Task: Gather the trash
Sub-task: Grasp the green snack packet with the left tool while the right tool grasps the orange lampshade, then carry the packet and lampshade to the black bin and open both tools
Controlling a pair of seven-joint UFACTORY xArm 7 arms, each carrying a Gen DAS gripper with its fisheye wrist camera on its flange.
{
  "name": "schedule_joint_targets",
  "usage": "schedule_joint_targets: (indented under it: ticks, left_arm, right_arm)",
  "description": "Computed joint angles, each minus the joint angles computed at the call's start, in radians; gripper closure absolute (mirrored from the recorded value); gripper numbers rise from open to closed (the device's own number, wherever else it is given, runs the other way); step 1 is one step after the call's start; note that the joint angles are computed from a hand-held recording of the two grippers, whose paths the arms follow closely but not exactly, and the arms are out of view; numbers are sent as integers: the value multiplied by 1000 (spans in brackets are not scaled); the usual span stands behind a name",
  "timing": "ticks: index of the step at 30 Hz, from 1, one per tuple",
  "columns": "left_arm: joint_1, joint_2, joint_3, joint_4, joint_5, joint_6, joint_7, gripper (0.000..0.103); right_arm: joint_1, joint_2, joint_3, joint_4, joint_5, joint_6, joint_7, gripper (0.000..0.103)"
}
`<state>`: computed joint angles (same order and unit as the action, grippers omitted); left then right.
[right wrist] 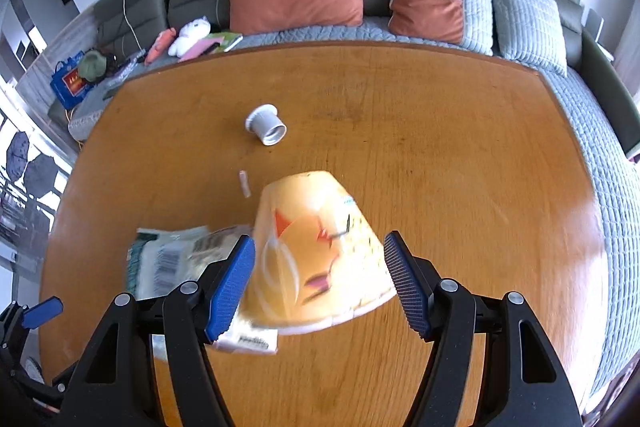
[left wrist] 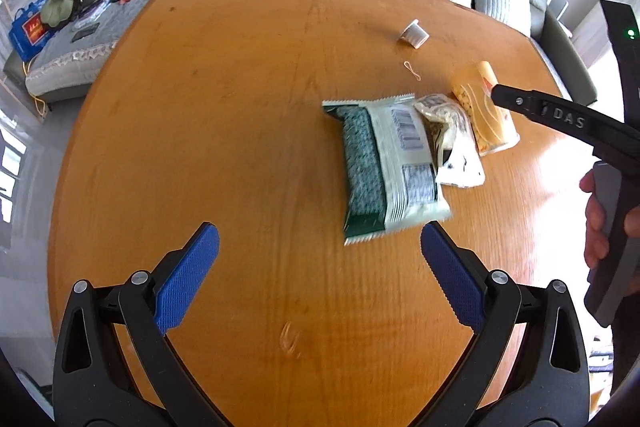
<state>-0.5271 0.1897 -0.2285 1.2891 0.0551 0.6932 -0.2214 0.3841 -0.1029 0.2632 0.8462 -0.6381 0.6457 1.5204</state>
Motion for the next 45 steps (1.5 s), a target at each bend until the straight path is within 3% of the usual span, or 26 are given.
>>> schedule_joint_targets:
  ticks: [11, 16, 19, 26, 33, 35, 37, 45]
  left_arm:
    - [-43, 136, 16, 162, 54, 73, -7, 6]
    - [-52, 172, 20, 207, 53, 93, 2, 6]
    - [-57, 196, 25, 236, 49, 97, 0, 6]
    - [-60, 291, 23, 347, 6, 133, 6, 6]
    - [-160, 384, 69, 460, 96, 201, -41, 6]
    - [-180, 374, 80, 436, 138, 177, -59, 10]
    - [-177, 340, 77, 385, 152, 121, -68, 38]
    - [-124, 242, 33, 255, 81, 91, -34, 38]
  right_arm:
    - [-21, 90, -67, 20, 9, -96, -109, 22]
    - [-25, 87, -75, 4, 29, -123, -163, 22]
    - [-20, 55, -64, -10, -10, -82, -112, 25]
    - [-54, -63, -29, -109, -8, -106, -56, 25]
    - [-95, -130, 16, -157, 17, -107, -35, 25]
    - [-101, -139, 30, -160, 17, -106, -24, 25]
    - [-105, -148, 43, -161, 15, -99, -14, 25]
    - [-95, -179, 88, -143, 6, -59, 35, 25]
